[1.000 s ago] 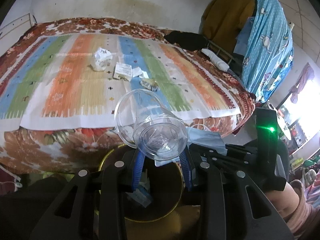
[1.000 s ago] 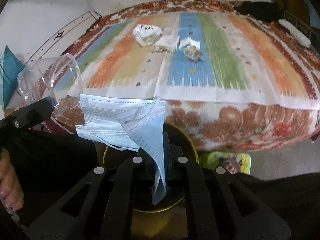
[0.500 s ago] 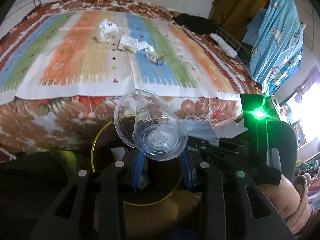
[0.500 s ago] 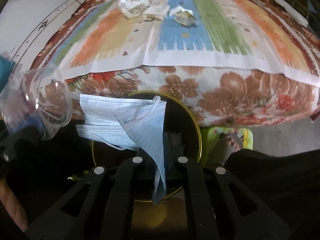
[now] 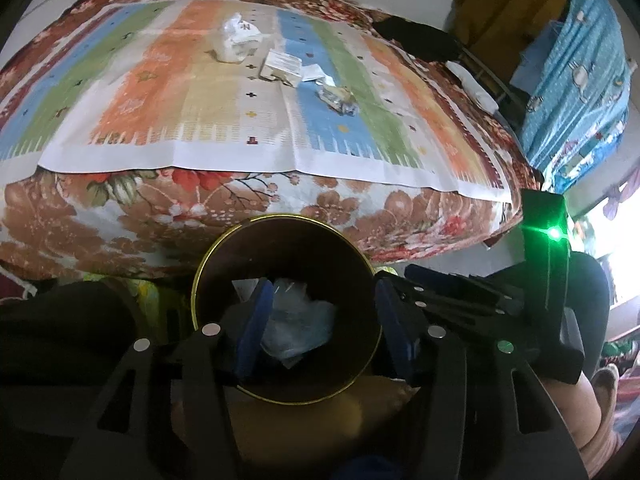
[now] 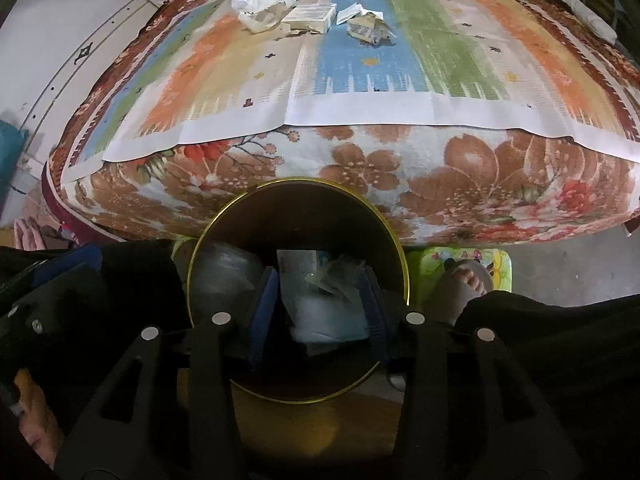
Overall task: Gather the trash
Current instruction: 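Open the left gripper over the bin while the right gripper releases the mask, then move both open grippers back over the white box and snack wrapper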
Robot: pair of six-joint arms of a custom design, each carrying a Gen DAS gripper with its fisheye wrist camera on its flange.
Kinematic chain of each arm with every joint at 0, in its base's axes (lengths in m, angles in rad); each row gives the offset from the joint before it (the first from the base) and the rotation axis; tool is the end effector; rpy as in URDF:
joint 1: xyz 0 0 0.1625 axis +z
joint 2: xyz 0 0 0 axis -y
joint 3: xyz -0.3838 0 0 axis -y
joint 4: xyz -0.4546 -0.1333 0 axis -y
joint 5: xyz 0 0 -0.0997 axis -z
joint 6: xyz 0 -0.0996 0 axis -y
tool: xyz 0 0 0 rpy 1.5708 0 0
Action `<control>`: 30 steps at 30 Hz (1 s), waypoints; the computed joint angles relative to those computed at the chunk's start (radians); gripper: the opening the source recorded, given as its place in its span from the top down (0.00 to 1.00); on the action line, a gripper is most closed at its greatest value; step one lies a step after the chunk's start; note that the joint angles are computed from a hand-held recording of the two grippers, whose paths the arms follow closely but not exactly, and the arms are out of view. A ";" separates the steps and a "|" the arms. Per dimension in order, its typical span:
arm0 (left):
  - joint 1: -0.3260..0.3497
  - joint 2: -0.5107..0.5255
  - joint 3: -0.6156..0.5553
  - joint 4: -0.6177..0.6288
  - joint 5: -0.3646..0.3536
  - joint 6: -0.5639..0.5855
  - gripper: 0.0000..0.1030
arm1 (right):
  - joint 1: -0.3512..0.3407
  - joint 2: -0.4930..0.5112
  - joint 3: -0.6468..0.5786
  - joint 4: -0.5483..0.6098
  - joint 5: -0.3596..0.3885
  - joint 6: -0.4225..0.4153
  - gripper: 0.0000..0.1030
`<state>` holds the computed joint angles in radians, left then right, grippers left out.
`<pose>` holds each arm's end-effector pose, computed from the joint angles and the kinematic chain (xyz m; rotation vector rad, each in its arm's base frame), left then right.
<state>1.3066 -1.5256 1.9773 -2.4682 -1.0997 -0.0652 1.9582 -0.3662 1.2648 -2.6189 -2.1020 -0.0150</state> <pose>0.0275 -0.5819 0.3104 0.1206 2.6675 -0.7010 0.3611 -0.6657 -0.1258 0.4728 -2.5859 0.3258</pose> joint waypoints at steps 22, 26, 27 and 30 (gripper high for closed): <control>-0.005 0.006 -0.017 -0.031 0.063 -0.001 0.40 | -0.002 -0.031 0.028 -0.092 0.076 -0.032 0.48; -0.008 0.007 -0.018 -0.046 0.078 0.001 0.37 | 0.003 -0.028 0.026 -0.120 0.065 -0.048 0.47; -0.008 0.006 -0.018 -0.047 0.079 0.001 0.37 | 0.005 -0.027 0.025 -0.123 0.063 -0.052 0.47; -0.006 0.006 -0.024 -0.030 0.067 0.003 0.34 | 0.007 -0.027 0.023 -0.126 0.061 -0.064 0.46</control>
